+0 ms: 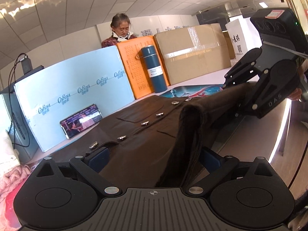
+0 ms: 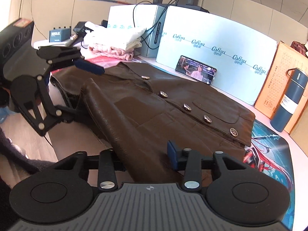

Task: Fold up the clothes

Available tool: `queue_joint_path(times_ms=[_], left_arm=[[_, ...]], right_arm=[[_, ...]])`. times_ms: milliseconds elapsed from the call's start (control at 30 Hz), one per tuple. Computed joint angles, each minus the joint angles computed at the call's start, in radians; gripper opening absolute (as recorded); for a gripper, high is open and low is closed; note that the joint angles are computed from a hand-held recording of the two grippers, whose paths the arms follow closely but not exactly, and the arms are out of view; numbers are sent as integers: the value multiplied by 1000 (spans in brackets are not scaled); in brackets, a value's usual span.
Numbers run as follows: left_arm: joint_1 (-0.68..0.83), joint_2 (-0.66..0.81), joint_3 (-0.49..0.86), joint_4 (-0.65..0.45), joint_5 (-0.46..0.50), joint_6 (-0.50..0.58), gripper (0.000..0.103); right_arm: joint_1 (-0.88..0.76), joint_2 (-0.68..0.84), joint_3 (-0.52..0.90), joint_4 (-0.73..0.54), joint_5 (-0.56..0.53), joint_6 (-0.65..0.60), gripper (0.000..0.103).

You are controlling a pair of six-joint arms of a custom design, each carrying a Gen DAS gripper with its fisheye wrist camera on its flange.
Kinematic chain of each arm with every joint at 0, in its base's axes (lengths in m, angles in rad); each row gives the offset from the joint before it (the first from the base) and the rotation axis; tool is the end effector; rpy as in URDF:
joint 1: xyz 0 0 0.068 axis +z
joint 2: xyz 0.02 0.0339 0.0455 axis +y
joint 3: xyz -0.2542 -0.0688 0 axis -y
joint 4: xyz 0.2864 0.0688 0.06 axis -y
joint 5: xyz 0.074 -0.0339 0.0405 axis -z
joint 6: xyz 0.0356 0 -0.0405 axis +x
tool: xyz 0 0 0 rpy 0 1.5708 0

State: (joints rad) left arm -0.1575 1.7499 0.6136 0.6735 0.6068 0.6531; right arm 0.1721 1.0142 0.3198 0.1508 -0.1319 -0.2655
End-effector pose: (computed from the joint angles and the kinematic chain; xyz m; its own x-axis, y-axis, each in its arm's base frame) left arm 0.3254 -0.0722 0.0830 0.0343 0.5000 -0.8654 0.7705 0.5382 0.3415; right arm 0.2334 0.0453 0.1356 -0.4181 -0.3367 -0.8437 -0.4045 0.9006 -0.1589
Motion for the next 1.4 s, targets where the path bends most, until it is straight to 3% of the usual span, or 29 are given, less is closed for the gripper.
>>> queue_joint_path(times_ms=[200, 267, 400, 467, 533, 633, 700, 900, 1000, 1200, 1400], left_arm=[[59, 26, -3, 69, -196, 18, 101], [85, 41, 0, 112, -249, 26, 101], [128, 97, 8, 218, -291, 92, 100], [156, 101, 2, 238, -223, 144, 85], [166, 97, 6, 213, -196, 187, 30], [180, 91, 4, 167, -147, 234, 7], [190, 84, -3, 133, -108, 268, 2], [239, -23, -34, -18, -16, 266, 4], [246, -26, -9, 4, 7, 204, 10], [286, 19, 89, 32, 76, 67, 13], [311, 101, 235, 24, 148, -107, 18]], right_arm=[[-40, 0, 6, 39, -19, 48, 36], [-27, -12, 1, 18, 14, 32, 49], [-2, -35, -10, -52, 85, -4, 57], [37, -36, -16, -74, 178, -22, 52], [57, -57, -23, -100, 213, -35, 37], [62, -118, -40, -141, 210, -51, 19], [62, -146, -37, -189, 196, -57, 13], [44, -336, -57, -348, 148, -59, 9], [-11, -364, -39, -291, 92, -83, 9], [-128, -156, 86, -61, -49, -126, 8], [-175, 93, 237, 105, -83, -135, 8]])
